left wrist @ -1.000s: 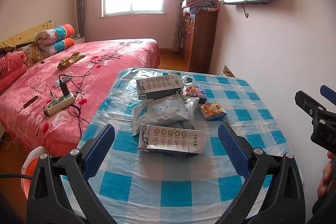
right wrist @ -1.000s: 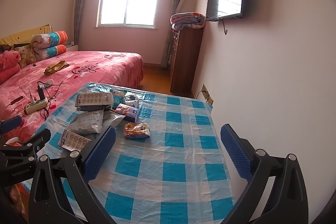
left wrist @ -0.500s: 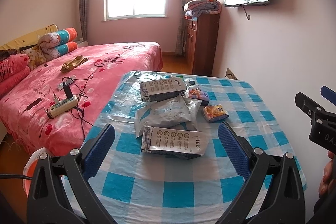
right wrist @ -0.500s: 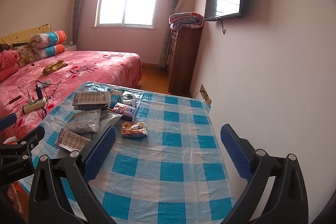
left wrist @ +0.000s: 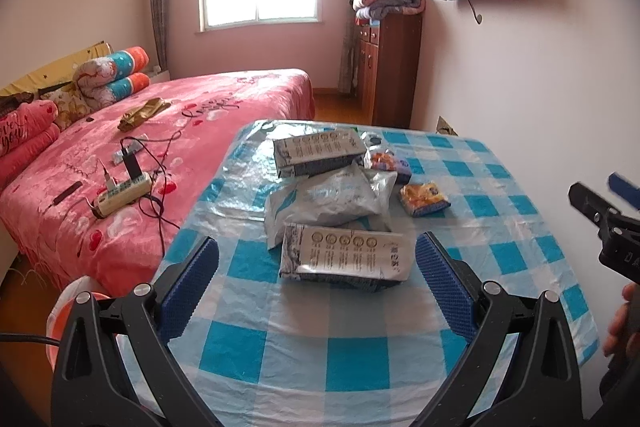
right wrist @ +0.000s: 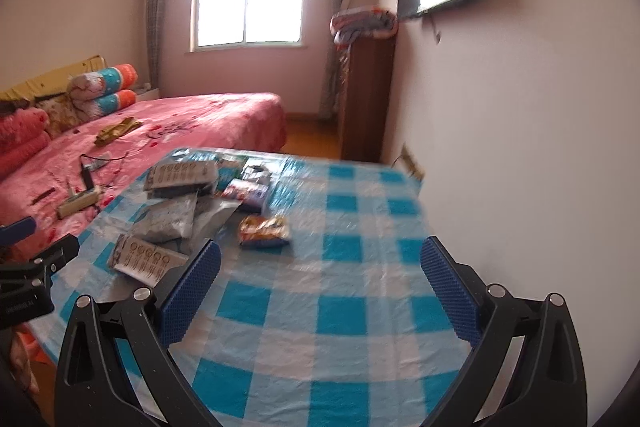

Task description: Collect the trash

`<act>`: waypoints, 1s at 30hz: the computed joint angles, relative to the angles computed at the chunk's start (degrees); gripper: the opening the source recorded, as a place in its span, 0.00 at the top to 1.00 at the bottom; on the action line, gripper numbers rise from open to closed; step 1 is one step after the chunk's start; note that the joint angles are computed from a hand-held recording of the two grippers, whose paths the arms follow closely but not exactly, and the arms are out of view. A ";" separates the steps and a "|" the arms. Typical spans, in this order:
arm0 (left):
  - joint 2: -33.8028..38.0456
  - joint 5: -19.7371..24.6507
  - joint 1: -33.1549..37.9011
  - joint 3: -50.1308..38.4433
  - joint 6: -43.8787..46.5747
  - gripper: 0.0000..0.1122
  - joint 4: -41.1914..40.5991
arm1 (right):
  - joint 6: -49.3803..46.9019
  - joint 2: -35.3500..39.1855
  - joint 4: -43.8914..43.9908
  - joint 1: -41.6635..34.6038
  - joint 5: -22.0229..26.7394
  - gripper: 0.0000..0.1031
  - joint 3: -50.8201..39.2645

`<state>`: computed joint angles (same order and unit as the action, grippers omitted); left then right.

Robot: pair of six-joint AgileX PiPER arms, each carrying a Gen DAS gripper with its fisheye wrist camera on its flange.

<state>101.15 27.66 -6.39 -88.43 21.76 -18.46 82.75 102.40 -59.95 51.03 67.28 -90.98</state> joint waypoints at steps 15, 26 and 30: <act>11.11 15.41 4.47 -9.38 4.83 0.12 -14.28 | 1.69 -2.14 14.43 -9.88 -24.83 0.04 13.56; 22.30 20.19 -1.09 -25.89 -20.29 0.12 -3.33 | -2.11 -1.98 17.47 -13.27 -29.46 0.04 16.60; 28.21 24.41 -2.85 -36.00 -28.71 0.12 3.41 | -4.47 -2.72 19.78 -15.10 -32.57 0.04 18.12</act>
<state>129.35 52.06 -9.24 -124.44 -6.96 -15.05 78.29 99.68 -40.17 35.93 34.71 -72.86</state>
